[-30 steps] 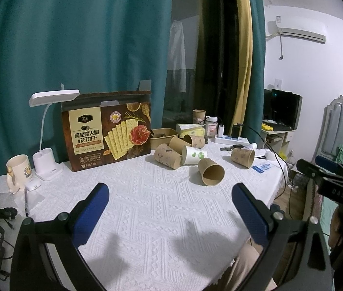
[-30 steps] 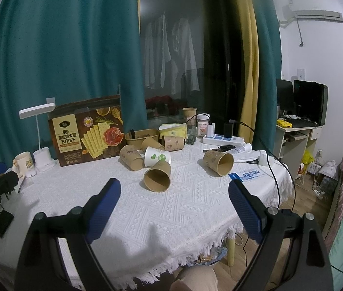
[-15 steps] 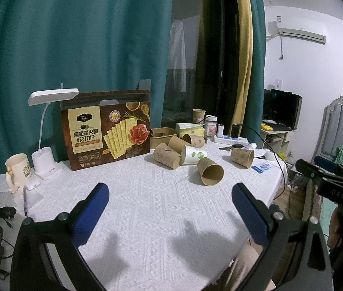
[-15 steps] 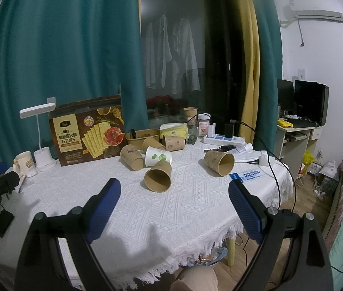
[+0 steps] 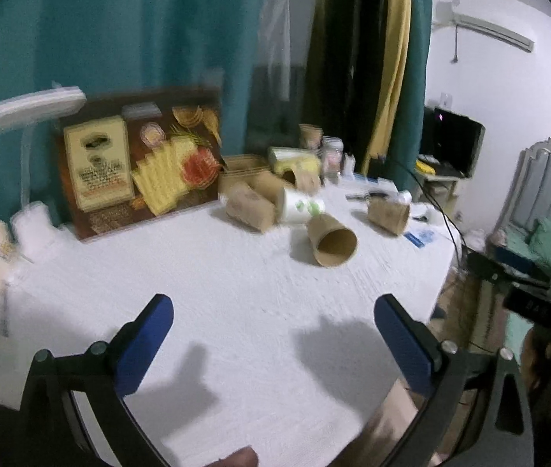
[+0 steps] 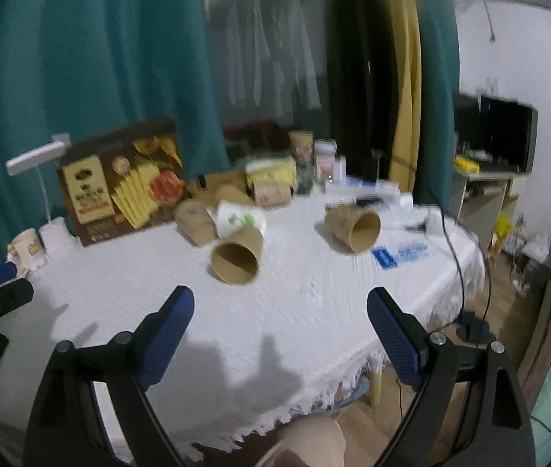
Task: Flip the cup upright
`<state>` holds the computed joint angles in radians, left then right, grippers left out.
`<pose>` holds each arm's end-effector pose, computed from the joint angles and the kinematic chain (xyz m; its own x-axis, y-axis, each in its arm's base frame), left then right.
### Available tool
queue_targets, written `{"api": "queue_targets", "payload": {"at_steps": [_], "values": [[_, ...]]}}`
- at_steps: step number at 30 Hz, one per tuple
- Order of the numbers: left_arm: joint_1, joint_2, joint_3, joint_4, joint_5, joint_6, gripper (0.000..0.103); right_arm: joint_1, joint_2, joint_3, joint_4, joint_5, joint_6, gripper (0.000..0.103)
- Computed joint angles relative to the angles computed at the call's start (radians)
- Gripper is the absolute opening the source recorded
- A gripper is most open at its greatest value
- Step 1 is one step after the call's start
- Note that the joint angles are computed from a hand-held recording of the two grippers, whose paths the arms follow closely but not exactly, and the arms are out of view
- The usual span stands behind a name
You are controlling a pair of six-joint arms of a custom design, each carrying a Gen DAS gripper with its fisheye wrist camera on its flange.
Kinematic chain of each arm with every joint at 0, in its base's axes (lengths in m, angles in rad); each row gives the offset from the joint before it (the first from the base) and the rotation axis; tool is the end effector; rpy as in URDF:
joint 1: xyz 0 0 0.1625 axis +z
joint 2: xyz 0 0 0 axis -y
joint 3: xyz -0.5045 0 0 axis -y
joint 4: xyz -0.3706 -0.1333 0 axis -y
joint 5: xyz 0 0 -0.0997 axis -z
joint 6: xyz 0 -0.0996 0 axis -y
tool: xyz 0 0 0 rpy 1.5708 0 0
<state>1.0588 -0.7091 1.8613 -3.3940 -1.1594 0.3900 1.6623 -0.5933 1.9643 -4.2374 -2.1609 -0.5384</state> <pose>-0.1765 -0.6675 0.1429 -0.7058 0.4744 -0.5261 0.7050 0.5432 -0.4560 0.1322 -0.5889 0.1548 -0.7396 0.2539 0.6233 -0.4707 0.4668 -0.7487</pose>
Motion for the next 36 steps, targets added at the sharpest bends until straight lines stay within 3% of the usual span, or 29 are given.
{"api": "queue_targets", "payload": {"at_steps": [9, 13, 18, 22, 25, 27, 29, 31, 36], "values": [[-0.005, 0.205, -0.357, 0.316, 0.009, 0.041, 0.103, -0.140, -0.023, -0.115, 0.178, 0.069, 0.029, 0.089], [-0.001, 0.297, -0.546, 0.489, -0.001, 0.000, 0.103, -0.186, -0.033, -0.168, 0.251, 0.106, 0.058, 0.089], [0.022, 0.426, -0.828, 0.748, -0.068, -0.127, 0.103, -0.226, -0.037, -0.213, 0.312, 0.158, 0.088, 0.089], [0.030, 0.527, -1.026, 0.912, -0.066, -0.177, 0.103, -0.245, -0.040, -0.221, 0.346, 0.183, 0.112, 0.089], [0.030, 0.589, -1.140, 1.014, -0.021, -0.178, 0.102, -0.258, -0.047, -0.217, 0.381, 0.202, 0.139, 0.089], [0.032, 0.609, -1.180, 1.069, -0.008, -0.185, 0.095, -0.266, -0.054, -0.209, 0.394, 0.219, 0.156, 0.089], [0.034, 0.613, -1.185, 1.097, 0.005, -0.181, 0.078, -0.274, -0.063, -0.199, 0.403, 0.237, 0.174, 0.089], [0.032, 0.604, -1.166, 1.110, 0.012, -0.157, 0.069, -0.276, -0.070, -0.188, 0.406, 0.248, 0.189, 0.089], [0.028, 0.526, -1.031, 1.040, -0.023, -0.103, 0.067, -0.260, -0.072, -0.155, 0.381, 0.240, 0.194, 0.089]]}}
